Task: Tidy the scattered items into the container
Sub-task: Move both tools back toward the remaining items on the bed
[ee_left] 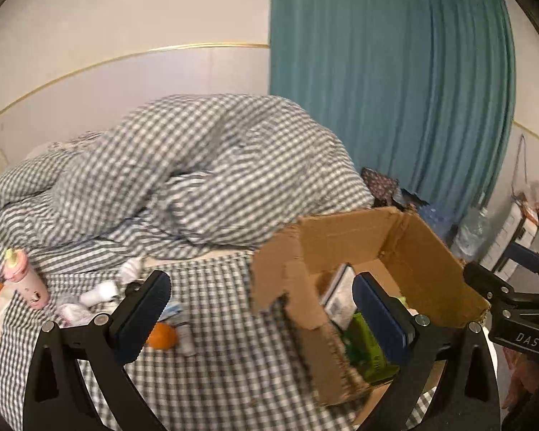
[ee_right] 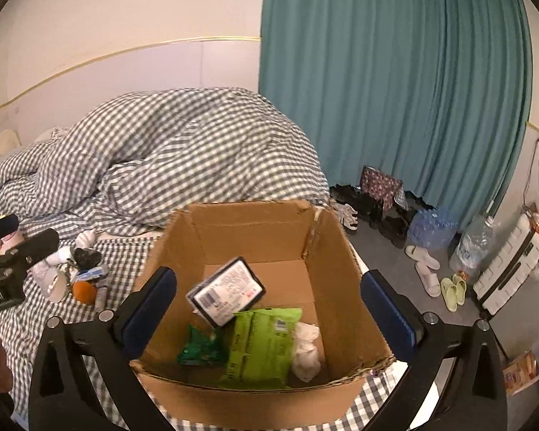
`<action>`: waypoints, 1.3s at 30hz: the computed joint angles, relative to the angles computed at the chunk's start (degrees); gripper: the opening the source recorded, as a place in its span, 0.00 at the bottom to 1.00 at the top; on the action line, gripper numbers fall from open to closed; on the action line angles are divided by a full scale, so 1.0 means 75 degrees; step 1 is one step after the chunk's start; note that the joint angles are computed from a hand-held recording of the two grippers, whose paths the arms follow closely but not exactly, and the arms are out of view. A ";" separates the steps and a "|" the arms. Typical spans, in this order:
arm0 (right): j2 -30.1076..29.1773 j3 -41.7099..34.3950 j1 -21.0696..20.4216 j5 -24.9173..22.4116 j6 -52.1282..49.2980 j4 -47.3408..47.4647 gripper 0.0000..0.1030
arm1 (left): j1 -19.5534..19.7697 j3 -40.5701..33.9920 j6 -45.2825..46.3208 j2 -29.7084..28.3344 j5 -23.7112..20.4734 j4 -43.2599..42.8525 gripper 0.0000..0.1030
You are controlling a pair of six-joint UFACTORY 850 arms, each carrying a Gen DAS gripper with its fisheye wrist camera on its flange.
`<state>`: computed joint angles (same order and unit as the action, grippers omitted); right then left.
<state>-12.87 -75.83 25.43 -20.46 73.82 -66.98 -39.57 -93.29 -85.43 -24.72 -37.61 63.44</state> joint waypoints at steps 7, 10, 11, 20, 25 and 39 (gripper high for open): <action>-0.0136 -0.0303 0.0436 -0.0156 -0.0408 0.0371 1.00 | 0.0182 0.1049 -0.0671 0.0887 -0.0216 0.0461 1.00; -0.0252 -0.0459 0.0609 -0.0202 -0.0527 0.0504 1.00 | 0.0272 0.1458 -0.0890 0.1245 -0.0381 0.0603 1.00; -0.0293 -0.0515 0.0659 -0.0199 -0.0619 0.0608 1.00 | 0.0311 0.1619 -0.0973 0.1380 -0.0424 0.0653 1.00; -0.0763 -0.1059 0.1256 -0.0033 -0.1240 0.1154 1.00 | 0.0747 0.3149 -0.1550 0.2673 -0.0514 0.0885 1.00; -0.1073 -0.1394 0.1572 0.0039 -0.1744 0.1545 1.00 | 0.0996 0.3719 -0.1603 0.3133 -0.0680 0.0816 1.00; -0.2214 -0.2557 0.2046 0.0175 -0.3727 0.3391 1.00 | 0.1767 0.4633 -0.1683 0.3582 -0.0085 0.0626 1.00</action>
